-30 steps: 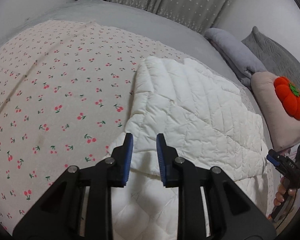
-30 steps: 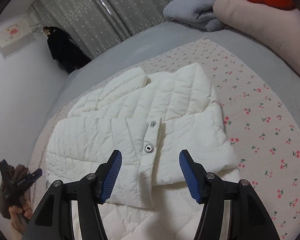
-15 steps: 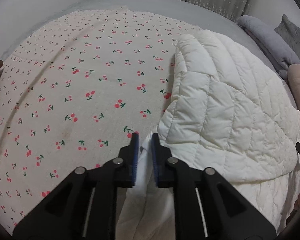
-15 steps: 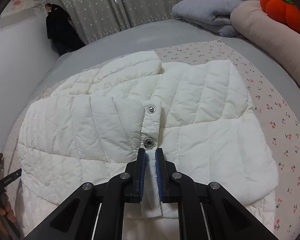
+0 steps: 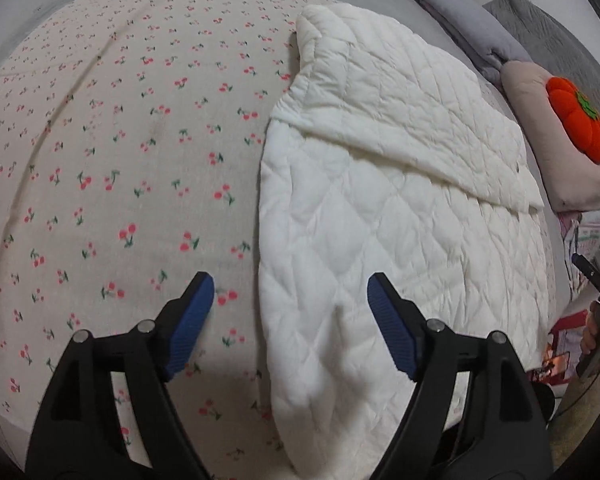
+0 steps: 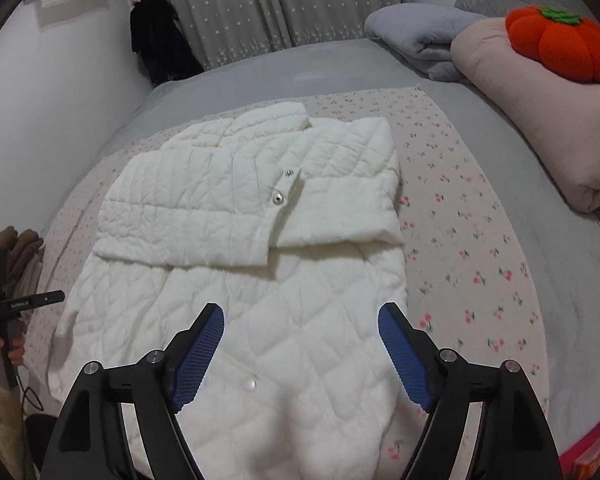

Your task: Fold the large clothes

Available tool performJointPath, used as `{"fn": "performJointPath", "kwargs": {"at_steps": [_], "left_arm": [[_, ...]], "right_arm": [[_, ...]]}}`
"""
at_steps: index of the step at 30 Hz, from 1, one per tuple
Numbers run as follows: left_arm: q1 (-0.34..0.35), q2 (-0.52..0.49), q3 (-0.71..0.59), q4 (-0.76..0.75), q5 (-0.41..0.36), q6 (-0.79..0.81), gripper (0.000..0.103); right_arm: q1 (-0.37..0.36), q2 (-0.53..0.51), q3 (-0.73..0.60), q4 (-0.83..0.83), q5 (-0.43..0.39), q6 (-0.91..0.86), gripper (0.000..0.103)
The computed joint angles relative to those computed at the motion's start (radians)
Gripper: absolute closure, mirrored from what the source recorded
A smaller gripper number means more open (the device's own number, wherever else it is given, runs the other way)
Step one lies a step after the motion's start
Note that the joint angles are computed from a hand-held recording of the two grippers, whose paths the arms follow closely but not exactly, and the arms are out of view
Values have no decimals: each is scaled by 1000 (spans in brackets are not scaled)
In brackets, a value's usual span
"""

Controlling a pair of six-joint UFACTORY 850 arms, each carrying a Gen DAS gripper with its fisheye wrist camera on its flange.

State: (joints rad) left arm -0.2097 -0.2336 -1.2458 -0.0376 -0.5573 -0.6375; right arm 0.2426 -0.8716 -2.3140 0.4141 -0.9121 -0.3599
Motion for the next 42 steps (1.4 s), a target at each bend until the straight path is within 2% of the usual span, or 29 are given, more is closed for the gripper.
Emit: {"fn": "performJointPath", "kwargs": {"at_steps": [6, 11, 15, 17, 20, 22, 23, 25, 26, 27, 28, 31, 33, 42], "left_arm": [[24, 82, 156, -380, 38, 317, 24], [23, 122, 248, -713, 65, 619, 24], [29, 124, 287, -1062, 6, 932, 24], [22, 110, 289, -1150, -25, 1010, 24], [11, 97, 283, -1208, -36, 1053, 30], [8, 95, 284, -1216, -31, 1044, 43], [8, 98, 288, -1216, -26, 1039, 46], [6, 108, 296, -1181, -3, 1000, 65], [3, 114, 298, -1159, 9, 977, 69], [-1, 121, 302, -1151, 21, 963, 81], [-1, 134, 314, -1150, 32, 958, 85], [-21, 175, 339, -1159, 94, 961, 90], [-35, 212, 362, -1238, 131, 1031, 91], [-102, 381, 442, -1491, 227, 1290, 93]], "right_arm": [[-84, 134, 276, 177, -111, -91, 21], [-156, 174, 425, 372, -218, -144, 21], [-179, 165, 485, 454, -298, -159, 23], [-173, 163, 502, 456, -309, -166, 26], [-164, 164, 530, 516, -327, -207, 32], [-155, 163, 536, 542, -327, -213, 43], [-148, 159, 529, 543, -323, -202, 46], [-134, 151, 519, 544, -317, -186, 67], [-129, 147, 514, 542, -312, -182, 73], [-123, 150, 518, 538, -295, -185, 79], [-116, 160, 527, 529, -269, -190, 83], [-108, 193, 556, 538, -214, -227, 89], [-112, 215, 579, 562, -196, -258, 90], [-151, 351, 689, 707, -168, -454, 92]]}}
